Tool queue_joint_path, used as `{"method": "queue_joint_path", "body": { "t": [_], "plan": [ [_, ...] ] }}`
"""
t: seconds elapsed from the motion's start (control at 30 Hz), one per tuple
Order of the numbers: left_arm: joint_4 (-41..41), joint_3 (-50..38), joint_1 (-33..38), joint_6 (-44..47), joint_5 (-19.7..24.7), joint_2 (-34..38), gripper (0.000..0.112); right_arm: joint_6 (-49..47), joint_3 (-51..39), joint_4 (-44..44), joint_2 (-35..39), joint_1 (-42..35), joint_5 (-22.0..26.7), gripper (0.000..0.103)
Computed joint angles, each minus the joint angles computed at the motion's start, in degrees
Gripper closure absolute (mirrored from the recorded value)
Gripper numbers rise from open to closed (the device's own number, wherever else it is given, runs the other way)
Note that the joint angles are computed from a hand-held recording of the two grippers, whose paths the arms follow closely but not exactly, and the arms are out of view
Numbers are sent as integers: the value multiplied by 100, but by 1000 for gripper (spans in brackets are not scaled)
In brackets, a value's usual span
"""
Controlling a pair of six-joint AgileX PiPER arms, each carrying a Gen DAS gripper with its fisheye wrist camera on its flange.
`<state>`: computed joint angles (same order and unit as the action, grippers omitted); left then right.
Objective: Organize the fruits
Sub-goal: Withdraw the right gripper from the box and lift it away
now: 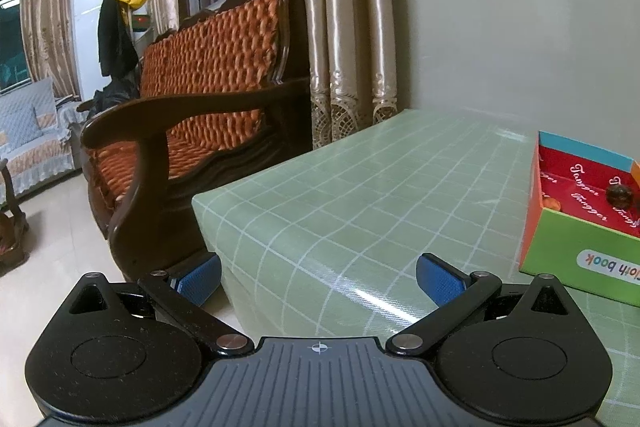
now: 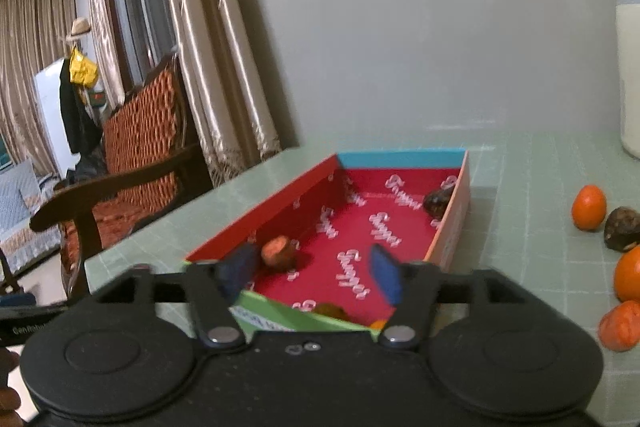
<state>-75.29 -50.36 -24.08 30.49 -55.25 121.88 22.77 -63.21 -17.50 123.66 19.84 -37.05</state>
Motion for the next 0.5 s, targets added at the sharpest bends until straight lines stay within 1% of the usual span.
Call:
{"method": "queue_joint_path", "body": {
  "t": [0.1, 0.23, 0.37, 0.5],
  "plan": [
    [-36, -36, -37, 27, 2, 6, 10, -211, 168, 187, -119, -32, -186, 32],
    [-93, -106, -112, 105, -13, 26, 10, -371, 341, 435, -245, -114, -312, 24],
    [-148, -181, -216, 154, -29, 20, 10, -425, 492, 653, -368, -220, -327, 17],
    [-179, -351, -382, 266, -27, 66, 10, -733, 738, 1116, -494, -335, -472, 8]
  ]
}}
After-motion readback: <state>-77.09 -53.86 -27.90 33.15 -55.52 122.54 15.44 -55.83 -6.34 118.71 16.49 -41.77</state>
